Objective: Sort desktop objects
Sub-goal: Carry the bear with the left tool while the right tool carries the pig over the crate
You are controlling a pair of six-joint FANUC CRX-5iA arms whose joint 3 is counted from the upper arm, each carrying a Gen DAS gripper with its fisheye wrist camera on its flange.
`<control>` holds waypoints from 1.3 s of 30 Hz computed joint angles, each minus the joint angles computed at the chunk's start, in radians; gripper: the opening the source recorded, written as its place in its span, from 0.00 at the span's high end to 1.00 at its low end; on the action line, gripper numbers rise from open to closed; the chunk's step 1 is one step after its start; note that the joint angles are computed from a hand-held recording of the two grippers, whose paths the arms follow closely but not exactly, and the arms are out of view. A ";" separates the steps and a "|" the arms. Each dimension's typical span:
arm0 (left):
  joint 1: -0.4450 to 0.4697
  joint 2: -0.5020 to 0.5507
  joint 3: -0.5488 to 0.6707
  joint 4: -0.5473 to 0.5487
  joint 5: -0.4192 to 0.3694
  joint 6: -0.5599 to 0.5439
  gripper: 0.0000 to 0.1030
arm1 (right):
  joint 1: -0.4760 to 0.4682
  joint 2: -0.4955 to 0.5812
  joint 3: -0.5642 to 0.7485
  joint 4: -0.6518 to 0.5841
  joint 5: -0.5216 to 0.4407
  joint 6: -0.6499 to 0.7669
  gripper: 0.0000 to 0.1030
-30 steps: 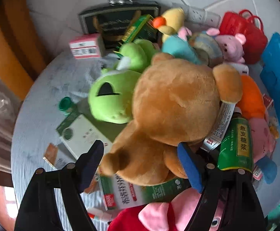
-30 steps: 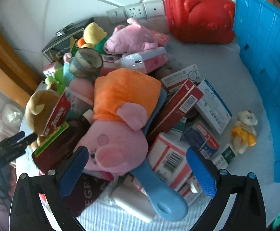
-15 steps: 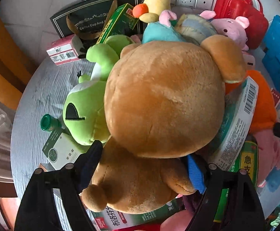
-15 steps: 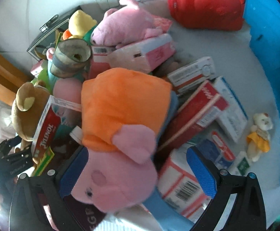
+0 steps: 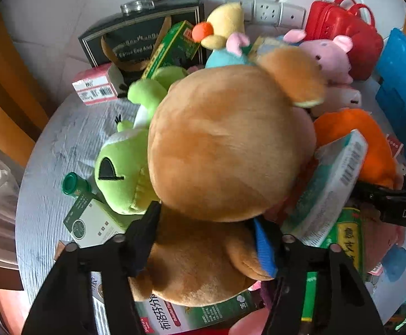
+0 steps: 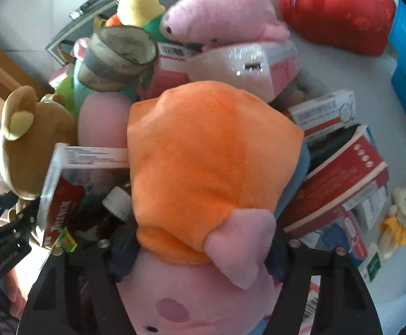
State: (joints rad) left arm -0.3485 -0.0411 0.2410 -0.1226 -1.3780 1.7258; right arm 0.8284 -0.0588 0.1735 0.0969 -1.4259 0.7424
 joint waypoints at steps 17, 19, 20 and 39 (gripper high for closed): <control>-0.012 -0.216 -0.026 -0.032 0.074 0.070 0.48 | 0.288 -0.216 -0.116 0.406 -0.003 -0.206 0.30; -0.050 -0.236 -0.001 -0.071 0.085 0.096 0.48 | 0.352 -0.245 -0.131 0.492 -0.024 -0.250 0.30; -0.068 -0.245 0.008 -0.085 0.090 0.105 0.48 | 0.390 -0.254 -0.134 0.547 -0.041 -0.274 0.30; -0.728 -0.016 0.426 -0.550 0.004 0.401 0.48 | 0.972 -0.483 -0.195 1.277 -0.568 -0.343 0.29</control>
State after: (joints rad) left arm -1.0767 -0.0571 0.6668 -0.6723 -1.3741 2.1267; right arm 1.8000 -0.5423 -0.0219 1.3738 -1.9935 0.3998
